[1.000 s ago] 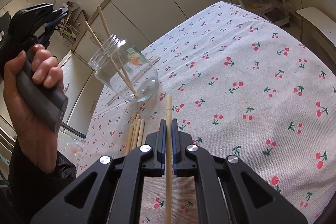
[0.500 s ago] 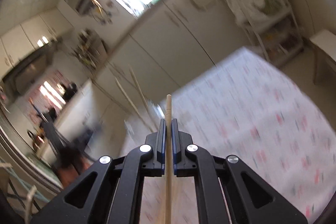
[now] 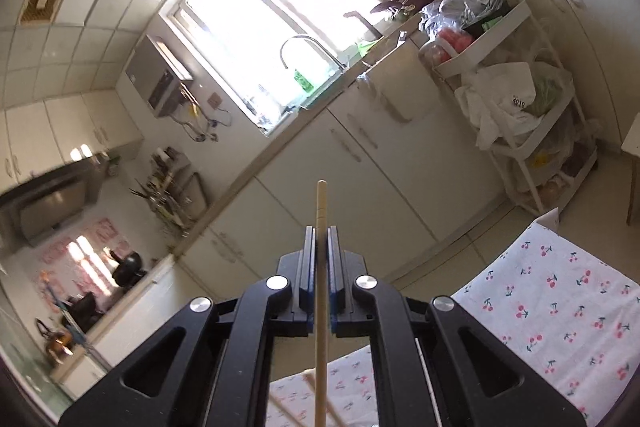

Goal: Organize utensils
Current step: 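Lift the chopstick with the right gripper and drop it into the jar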

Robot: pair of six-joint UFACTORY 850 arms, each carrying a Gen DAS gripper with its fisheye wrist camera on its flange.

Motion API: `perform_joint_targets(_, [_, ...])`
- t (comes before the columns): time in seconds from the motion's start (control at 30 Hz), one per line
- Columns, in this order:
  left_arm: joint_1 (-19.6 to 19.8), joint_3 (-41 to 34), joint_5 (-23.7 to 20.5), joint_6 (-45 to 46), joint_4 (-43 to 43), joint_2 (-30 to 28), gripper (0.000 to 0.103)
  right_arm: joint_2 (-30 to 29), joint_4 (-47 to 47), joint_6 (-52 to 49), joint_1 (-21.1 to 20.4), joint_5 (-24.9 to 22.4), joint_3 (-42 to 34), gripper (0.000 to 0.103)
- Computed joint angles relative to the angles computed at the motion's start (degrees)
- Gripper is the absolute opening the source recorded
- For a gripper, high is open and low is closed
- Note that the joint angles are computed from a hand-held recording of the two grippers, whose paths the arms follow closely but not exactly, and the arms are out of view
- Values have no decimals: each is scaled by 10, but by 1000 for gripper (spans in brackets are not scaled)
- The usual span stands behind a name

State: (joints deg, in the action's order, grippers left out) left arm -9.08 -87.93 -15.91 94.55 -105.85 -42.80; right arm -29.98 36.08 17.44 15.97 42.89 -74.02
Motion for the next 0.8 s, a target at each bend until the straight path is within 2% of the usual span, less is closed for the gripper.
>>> perform_joint_targets(0.17, [8,-4,-7,-44,49,-1,54,-22,35,-81,12,-6,-17,6])
perform_joint_targets(0.37, [5,-33,6,-166,178,-17,55,-13,46,-161,29,-7,5,6])
perform_joint_targets(0.47, [3,-53,2,-277,290,-29,55,-4,40,-200,35,-25,16,6])
perform_joint_targets(0.53, [4,-61,-4,-329,340,-34,56,6,43,-234,40,-36,27,13])
perform_joint_targets(0.57, [3,-66,-5,-359,370,-37,58,12,43,-249,43,-37,35,24])
perform_joint_targets(0.6, [4,-74,-15,-392,404,-43,58,18,46,-259,46,-37,42,28])
perform_joint_targets(0.7, [7,-90,-30,-466,471,-54,58,46,66,-303,60,-31,74,28])
perform_joint_targets(0.8, [11,-77,-12,-467,461,-43,58,68,68,-365,82,-45,95,28])
